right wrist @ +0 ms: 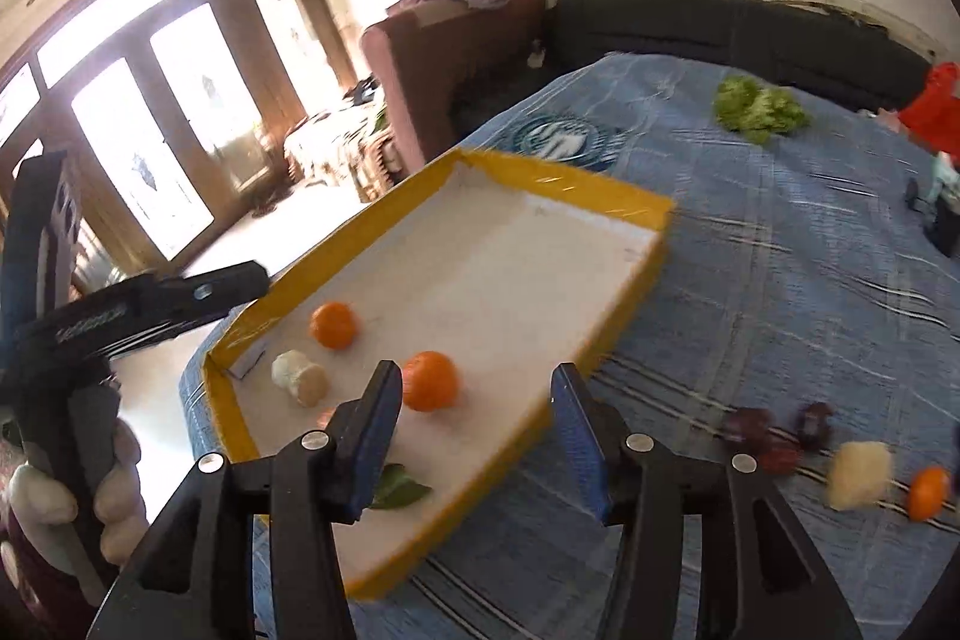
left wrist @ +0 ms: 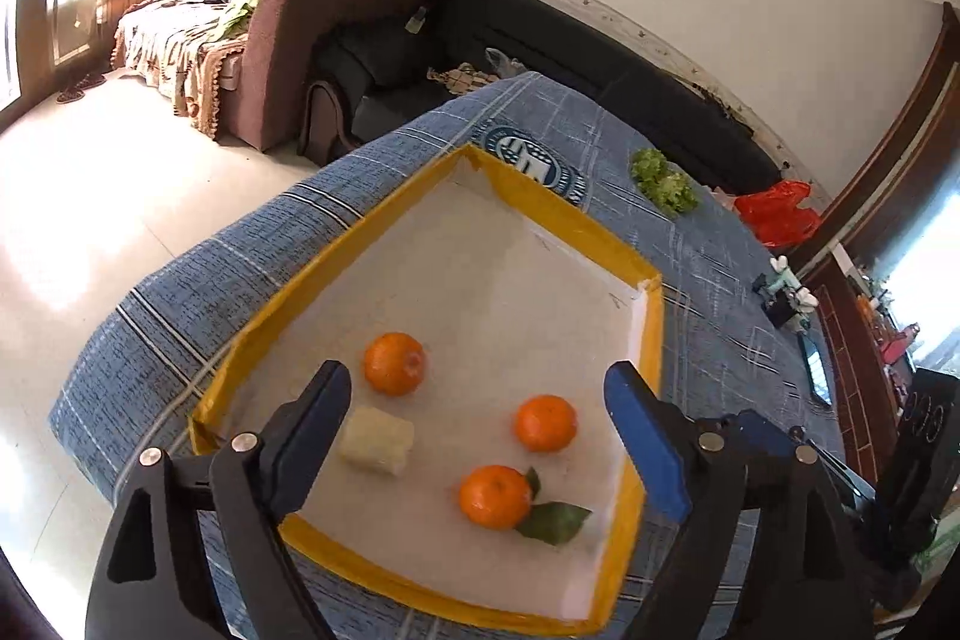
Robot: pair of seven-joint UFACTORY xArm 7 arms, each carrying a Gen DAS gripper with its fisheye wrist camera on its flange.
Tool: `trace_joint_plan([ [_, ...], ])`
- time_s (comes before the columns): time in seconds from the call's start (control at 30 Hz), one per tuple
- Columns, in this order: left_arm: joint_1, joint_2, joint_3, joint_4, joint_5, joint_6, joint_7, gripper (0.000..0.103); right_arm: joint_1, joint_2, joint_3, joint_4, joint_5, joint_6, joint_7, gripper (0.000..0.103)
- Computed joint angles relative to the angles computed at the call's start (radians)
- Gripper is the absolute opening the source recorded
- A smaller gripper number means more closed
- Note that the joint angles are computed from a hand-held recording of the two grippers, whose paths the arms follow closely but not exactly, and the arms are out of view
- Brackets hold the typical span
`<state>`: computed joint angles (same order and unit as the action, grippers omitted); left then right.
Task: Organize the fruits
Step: 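Carry both oranges into the yellow tray and open both tools, then grasp the pale cylindrical chunk with the left tool while the right tool grasps an orange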
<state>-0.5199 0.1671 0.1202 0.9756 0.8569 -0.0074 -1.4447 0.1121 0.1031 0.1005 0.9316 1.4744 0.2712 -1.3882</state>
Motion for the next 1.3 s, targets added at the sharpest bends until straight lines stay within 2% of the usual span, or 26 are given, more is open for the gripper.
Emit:
trace_joint_plan([
  [0.1, -0.032, -0.001, -0.018, 0.004, 0.0, -0.032, 0.013, 0.087, -0.045, -0.069, -0.045, -0.056, 0.025, 0.001, -0.03, 0.058],
  [0.2, -0.049, 0.021, -0.067, 0.029, -0.071, -0.034, 0.101, 0.087, -0.1, -0.148, -0.107, -0.121, 0.041, 0.002, -0.051, 0.058],
  [0.3, -0.099, 0.05, -0.065, 0.07, -0.11, -0.007, 0.159, 0.087, -0.163, -0.202, -0.171, -0.166, 0.056, -0.01, -0.079, 0.06],
  [0.4, -0.089, 0.092, -0.124, 0.112, -0.209, 0.018, 0.268, 0.087, -0.229, -0.214, -0.228, -0.185, 0.031, 0.003, -0.068, 0.06],
  [0.53, -0.111, 0.142, -0.147, 0.168, -0.291, 0.057, 0.357, 0.087, -0.289, -0.173, -0.259, -0.171, 0.013, 0.067, -0.041, 0.06],
  [0.6, -0.136, 0.165, -0.144, 0.196, -0.314, 0.073, 0.393, 0.087, -0.305, -0.144, -0.256, -0.157, 0.025, 0.091, -0.046, 0.06],
  [0.7, -0.198, 0.196, -0.099, 0.239, -0.314, 0.096, 0.421, 0.087, -0.32, -0.087, -0.236, -0.127, 0.013, 0.128, -0.038, 0.06],
  [0.8, -0.235, 0.235, -0.082, 0.293, -0.317, 0.124, 0.451, 0.086, -0.324, -0.029, -0.208, -0.095, 0.026, 0.113, -0.051, 0.06],
  [0.93, -0.238, 0.302, -0.115, 0.377, -0.351, 0.147, 0.544, 0.081, -0.321, 0.062, -0.171, -0.036, 0.024, 0.044, -0.037, 0.06],
  [1.07, -0.253, 0.398, -0.147, 0.507, -0.383, 0.194, 0.672, 0.069, -0.335, 0.125, -0.14, 0.003, -0.021, 0.012, -0.004, 0.059],
  [1.1, -0.256, 0.422, -0.154, 0.538, -0.396, 0.206, 0.703, 0.067, -0.341, 0.134, -0.132, 0.007, -0.021, 0.01, -0.011, 0.057],
  [1.17, -0.256, 0.479, -0.175, 0.618, -0.431, 0.234, 0.769, 0.066, -0.349, 0.146, -0.121, 0.013, -0.038, 0.011, 0.001, 0.042],
  [1.2, -0.247, 0.521, -0.199, 0.676, -0.456, 0.255, 0.814, 0.066, -0.354, 0.149, -0.115, 0.015, -0.029, 0.004, -0.009, 0.039],
  [1.3, -0.261, 0.606, -0.209, 0.805, -0.502, 0.313, 0.89, 0.066, -0.37, 0.151, -0.108, 0.017, -0.019, 0.017, -0.016, 0.038],
])
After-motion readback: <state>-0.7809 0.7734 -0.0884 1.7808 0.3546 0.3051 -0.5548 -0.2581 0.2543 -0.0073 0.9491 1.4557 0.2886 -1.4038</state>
